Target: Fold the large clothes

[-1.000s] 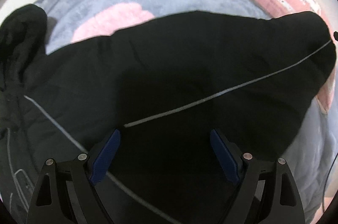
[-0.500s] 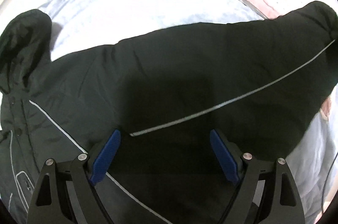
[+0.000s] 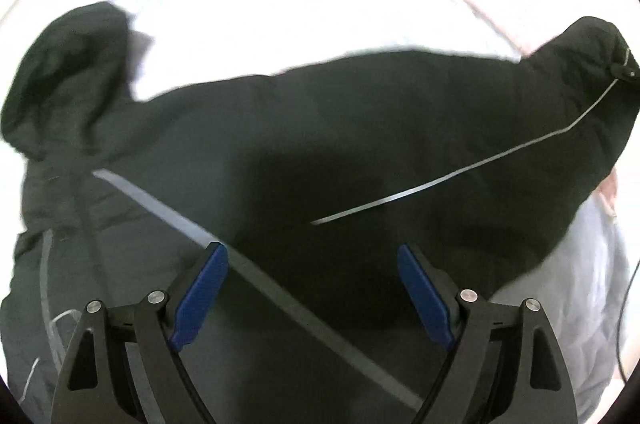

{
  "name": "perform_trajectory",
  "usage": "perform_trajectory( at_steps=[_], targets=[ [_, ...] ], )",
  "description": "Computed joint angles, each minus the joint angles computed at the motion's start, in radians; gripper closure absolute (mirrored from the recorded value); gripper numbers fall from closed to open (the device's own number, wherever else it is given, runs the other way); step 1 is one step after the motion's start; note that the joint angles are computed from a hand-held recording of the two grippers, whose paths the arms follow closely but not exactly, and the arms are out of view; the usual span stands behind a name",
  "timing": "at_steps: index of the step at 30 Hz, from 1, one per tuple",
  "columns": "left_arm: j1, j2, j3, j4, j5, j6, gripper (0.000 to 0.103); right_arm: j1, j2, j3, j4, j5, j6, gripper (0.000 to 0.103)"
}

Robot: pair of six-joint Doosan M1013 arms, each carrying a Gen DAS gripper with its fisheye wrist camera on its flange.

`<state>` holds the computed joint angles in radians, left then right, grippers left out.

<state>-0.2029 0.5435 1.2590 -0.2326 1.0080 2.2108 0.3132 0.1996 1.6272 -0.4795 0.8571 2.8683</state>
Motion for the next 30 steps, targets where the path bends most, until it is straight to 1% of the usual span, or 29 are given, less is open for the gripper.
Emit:
perform_trajectory(
  at_steps=[3, 4, 8, 9, 11, 13, 16, 18, 20, 22, 23, 24, 25, 27, 29, 30],
  targets=[
    [0.056, -0.022, -0.004, -0.038, -0.003, 0.011, 0.016, 0.052, 0.046, -0.074, 0.027, -0.036, -0.083, 0.080],
    [0.068, -0.038, 0.006, -0.040, -0.002, 0.002, 0.016, 0.070, 0.069, -0.108, 0.047, -0.048, -0.118, 0.080],
    [0.136, -0.062, 0.013, -0.031, -0.001, -0.058, 0.016, 0.135, 0.161, -0.235, 0.116, -0.067, -0.240, 0.081],
    [0.152, -0.047, -0.013, -0.020, 0.006, -0.076, 0.016, 0.153, 0.188, -0.272, 0.148, -0.076, -0.280, 0.081],
    [0.181, -0.057, -0.004, -0.002, 0.000, -0.104, 0.016, 0.183, 0.235, -0.340, 0.219, -0.091, -0.361, 0.081],
    [0.210, -0.061, -0.001, 0.022, -0.002, -0.147, 0.016, 0.213, 0.297, -0.431, 0.289, -0.081, -0.457, 0.081],
    [0.253, -0.052, -0.007, 0.050, -0.002, -0.209, 0.016, 0.255, 0.384, -0.557, 0.353, -0.021, -0.557, 0.080],
    [0.279, -0.052, -0.009, 0.067, -0.003, -0.245, 0.016, 0.270, 0.455, -0.652, 0.438, 0.015, -0.646, 0.080],
    [0.304, -0.050, -0.008, 0.086, -0.009, -0.285, 0.016, 0.287, 0.539, -0.769, 0.476, 0.099, -0.707, 0.080],
    [0.321, -0.047, -0.012, 0.102, -0.006, -0.314, 0.016, 0.293, 0.621, -0.874, 0.523, 0.179, -0.764, 0.080],
    [0.330, -0.043, -0.014, 0.108, -0.003, -0.327, 0.016, 0.298, 0.669, -0.940, 0.538, 0.233, -0.776, 0.080],
    [0.331, -0.039, -0.019, 0.115, 0.000, -0.340, 0.016, 0.301, 0.711, -0.995, 0.545, 0.285, -0.784, 0.080],
    [0.337, -0.033, -0.023, 0.120, 0.001, -0.349, 0.016, 0.308, 0.765, -1.071, 0.542, 0.357, -0.789, 0.080],
    [0.345, -0.027, -0.026, 0.127, 0.007, -0.363, 0.016, 0.318, 0.842, -1.178, 0.511, 0.455, -0.796, 0.077],
    [0.352, -0.016, -0.034, 0.116, 0.016, -0.367, 0.016, 0.328, 0.862, -1.203, 0.470, 0.470, -0.812, 0.074],
    [0.354, -0.014, -0.035, 0.110, 0.019, -0.364, 0.016, 0.328, 0.858, -1.196, 0.480, 0.455, -0.831, 0.063]
  ],
)
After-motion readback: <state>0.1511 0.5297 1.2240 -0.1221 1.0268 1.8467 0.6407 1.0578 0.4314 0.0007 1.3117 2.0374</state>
